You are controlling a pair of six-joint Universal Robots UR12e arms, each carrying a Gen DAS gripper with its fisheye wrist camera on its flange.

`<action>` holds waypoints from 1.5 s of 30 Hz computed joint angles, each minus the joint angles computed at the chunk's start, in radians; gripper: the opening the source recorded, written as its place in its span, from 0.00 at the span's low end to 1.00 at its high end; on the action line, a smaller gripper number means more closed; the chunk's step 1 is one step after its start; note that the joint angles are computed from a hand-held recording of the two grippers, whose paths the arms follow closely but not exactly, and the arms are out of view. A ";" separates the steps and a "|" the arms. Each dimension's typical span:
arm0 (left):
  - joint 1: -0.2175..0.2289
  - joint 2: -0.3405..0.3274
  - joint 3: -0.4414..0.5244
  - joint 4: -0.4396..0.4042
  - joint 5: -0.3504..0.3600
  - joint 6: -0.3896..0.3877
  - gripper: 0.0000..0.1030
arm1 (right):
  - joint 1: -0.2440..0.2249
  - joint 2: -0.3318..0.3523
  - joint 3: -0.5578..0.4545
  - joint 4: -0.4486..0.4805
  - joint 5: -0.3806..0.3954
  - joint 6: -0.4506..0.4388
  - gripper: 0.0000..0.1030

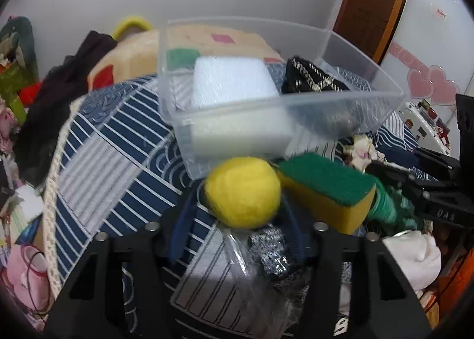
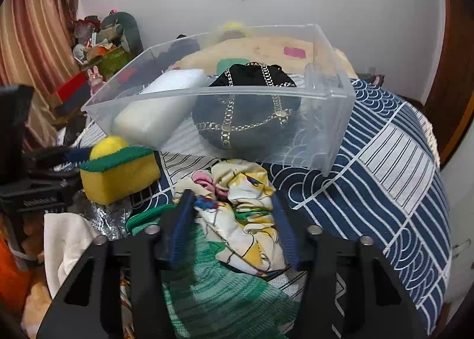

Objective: Organize soft objects
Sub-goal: 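Grasp the yellow ball with left tool while right tool grasps the floral cloth, then place yellow ball on the foam block with left tool while right tool drops floral cloth in box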

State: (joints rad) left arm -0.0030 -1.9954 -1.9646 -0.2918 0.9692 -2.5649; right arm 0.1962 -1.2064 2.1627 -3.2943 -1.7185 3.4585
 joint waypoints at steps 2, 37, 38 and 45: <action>0.001 -0.001 -0.005 0.017 0.000 -0.006 0.44 | -0.001 -0.003 0.004 -0.004 0.008 0.005 0.27; 0.012 0.042 -0.001 0.309 -0.045 -0.175 0.43 | 0.054 -0.007 -0.082 -0.226 -0.172 -0.161 0.13; 0.006 0.037 0.005 0.300 -0.035 -0.174 0.43 | 0.054 0.000 -0.093 -0.213 -0.168 -0.165 0.13; -0.022 0.006 0.054 0.200 -0.002 -0.136 0.43 | 0.045 0.048 -0.155 -0.106 -0.121 -0.178 0.13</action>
State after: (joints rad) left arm -0.0248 -1.9898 -1.9104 -0.0919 0.9667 -2.7007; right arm 0.2408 -1.1586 2.0078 -3.4002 -1.8393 3.2803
